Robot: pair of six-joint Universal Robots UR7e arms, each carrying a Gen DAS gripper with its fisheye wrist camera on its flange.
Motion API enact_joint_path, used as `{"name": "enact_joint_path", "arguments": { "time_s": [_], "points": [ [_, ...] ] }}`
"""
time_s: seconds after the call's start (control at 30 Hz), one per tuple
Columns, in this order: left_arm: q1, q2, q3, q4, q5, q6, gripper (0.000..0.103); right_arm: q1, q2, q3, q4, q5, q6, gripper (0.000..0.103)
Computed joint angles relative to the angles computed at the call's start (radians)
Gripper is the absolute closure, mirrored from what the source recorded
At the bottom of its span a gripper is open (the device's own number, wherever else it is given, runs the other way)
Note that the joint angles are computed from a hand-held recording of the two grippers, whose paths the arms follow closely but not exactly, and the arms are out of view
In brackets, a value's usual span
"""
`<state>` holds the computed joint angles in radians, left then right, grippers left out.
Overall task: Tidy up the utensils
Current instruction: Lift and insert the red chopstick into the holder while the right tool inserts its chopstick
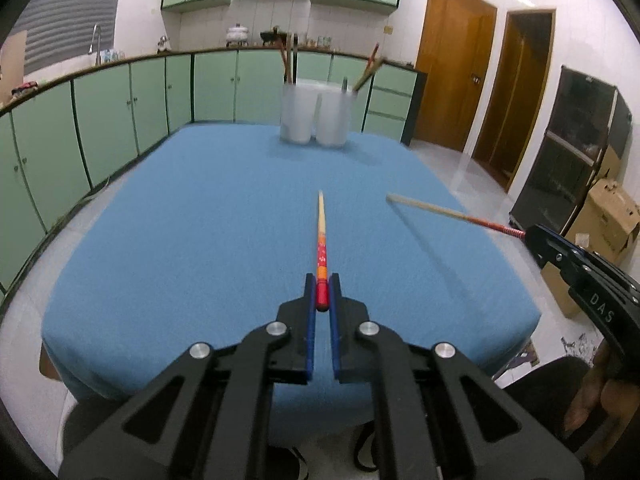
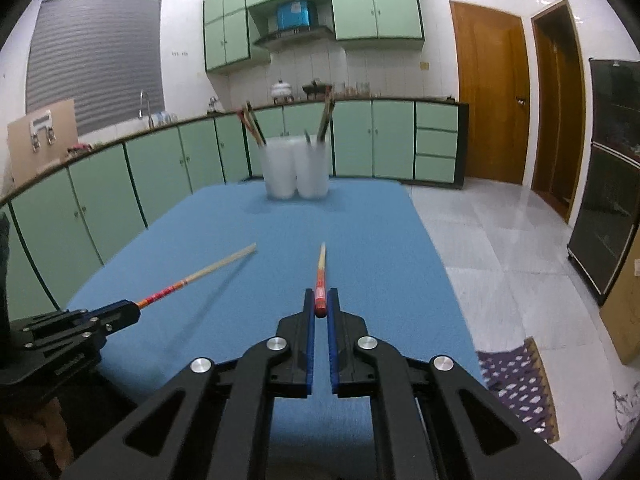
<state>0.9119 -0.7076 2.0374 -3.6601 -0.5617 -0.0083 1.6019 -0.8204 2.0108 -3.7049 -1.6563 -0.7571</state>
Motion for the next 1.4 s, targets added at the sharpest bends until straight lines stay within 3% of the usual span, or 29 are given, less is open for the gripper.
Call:
{"name": "enact_joint_path", "arguments": {
  "time_s": [0.27,0.7,0.93,1.2,1.4],
  "points": [
    [-0.02,-0.065,-0.077,0.007,-0.018,0.16,0.098,0.075,-0.021,-0.136,0.156,-0.017,-0.031,0.097],
    [0.069,-0.108,-0.355,0.385,-0.177,0.171,0.098,0.161,0.095,-0.579,0.637,-0.132,-0.023,0.097],
    [0.098,-0.073,-0.521,0.544,-0.2,0.197,0.098,0.186,0.179,-0.81,0.899,-0.177,0.015,0.097],
    [0.094,-0.051,-0.64,0.611,-0.193,0.259,0.098,0.231,0.224,-0.934,0.977,-0.187,-0.003,0.097],
    [0.082,-0.003,-0.805,0.616,-0.171,0.37,0.098,0.268,0.328,-1.195,1.112,-0.177,0.028,0.097]
  ]
}}
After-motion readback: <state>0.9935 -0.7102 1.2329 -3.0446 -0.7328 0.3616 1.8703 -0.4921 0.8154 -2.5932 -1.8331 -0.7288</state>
